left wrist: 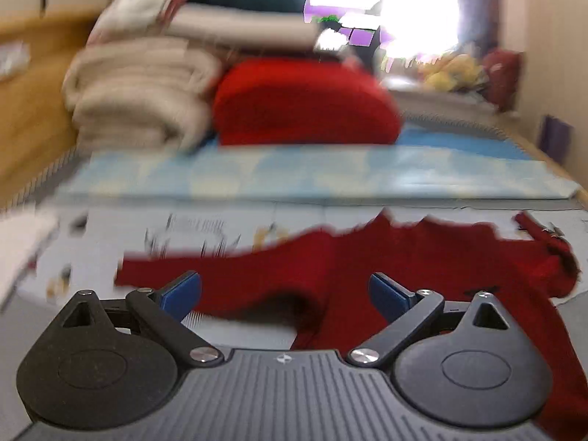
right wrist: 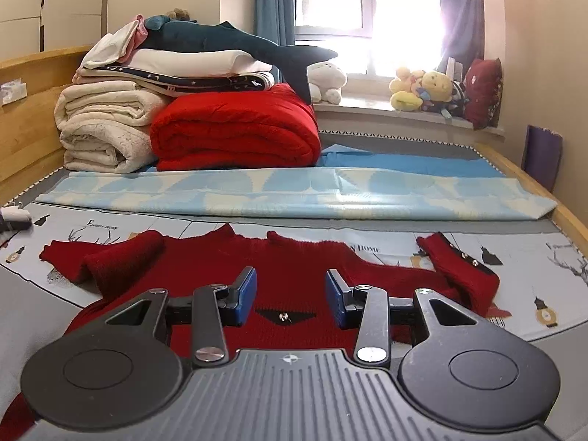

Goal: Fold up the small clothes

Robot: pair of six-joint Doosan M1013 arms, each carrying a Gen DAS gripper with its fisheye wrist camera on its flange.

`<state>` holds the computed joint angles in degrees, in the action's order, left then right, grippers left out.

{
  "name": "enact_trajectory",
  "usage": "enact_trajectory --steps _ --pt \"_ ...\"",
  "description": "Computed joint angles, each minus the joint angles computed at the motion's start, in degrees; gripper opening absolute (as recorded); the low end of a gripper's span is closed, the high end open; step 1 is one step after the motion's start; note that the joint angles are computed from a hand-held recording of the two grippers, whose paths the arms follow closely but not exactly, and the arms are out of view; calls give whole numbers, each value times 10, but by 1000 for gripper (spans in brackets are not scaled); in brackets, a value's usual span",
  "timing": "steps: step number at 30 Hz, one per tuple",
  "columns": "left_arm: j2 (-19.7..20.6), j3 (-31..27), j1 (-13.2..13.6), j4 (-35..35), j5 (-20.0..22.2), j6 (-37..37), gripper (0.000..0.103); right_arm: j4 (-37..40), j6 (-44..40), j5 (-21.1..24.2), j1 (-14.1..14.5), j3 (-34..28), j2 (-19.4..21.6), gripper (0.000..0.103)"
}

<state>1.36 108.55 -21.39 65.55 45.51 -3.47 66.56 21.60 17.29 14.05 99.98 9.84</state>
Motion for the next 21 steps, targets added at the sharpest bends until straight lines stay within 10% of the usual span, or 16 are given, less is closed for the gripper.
enact_trajectory --steps 6,12,21 --pt "22 -16 34 1 -11 17 98 -118 109 -25 25 -28 19 43" --pt "37 -27 73 -16 -51 21 76 -266 266 -20 40 -61 31 43" --pt "51 -35 106 -75 -59 28 50 -269 311 40 54 -152 81 44"
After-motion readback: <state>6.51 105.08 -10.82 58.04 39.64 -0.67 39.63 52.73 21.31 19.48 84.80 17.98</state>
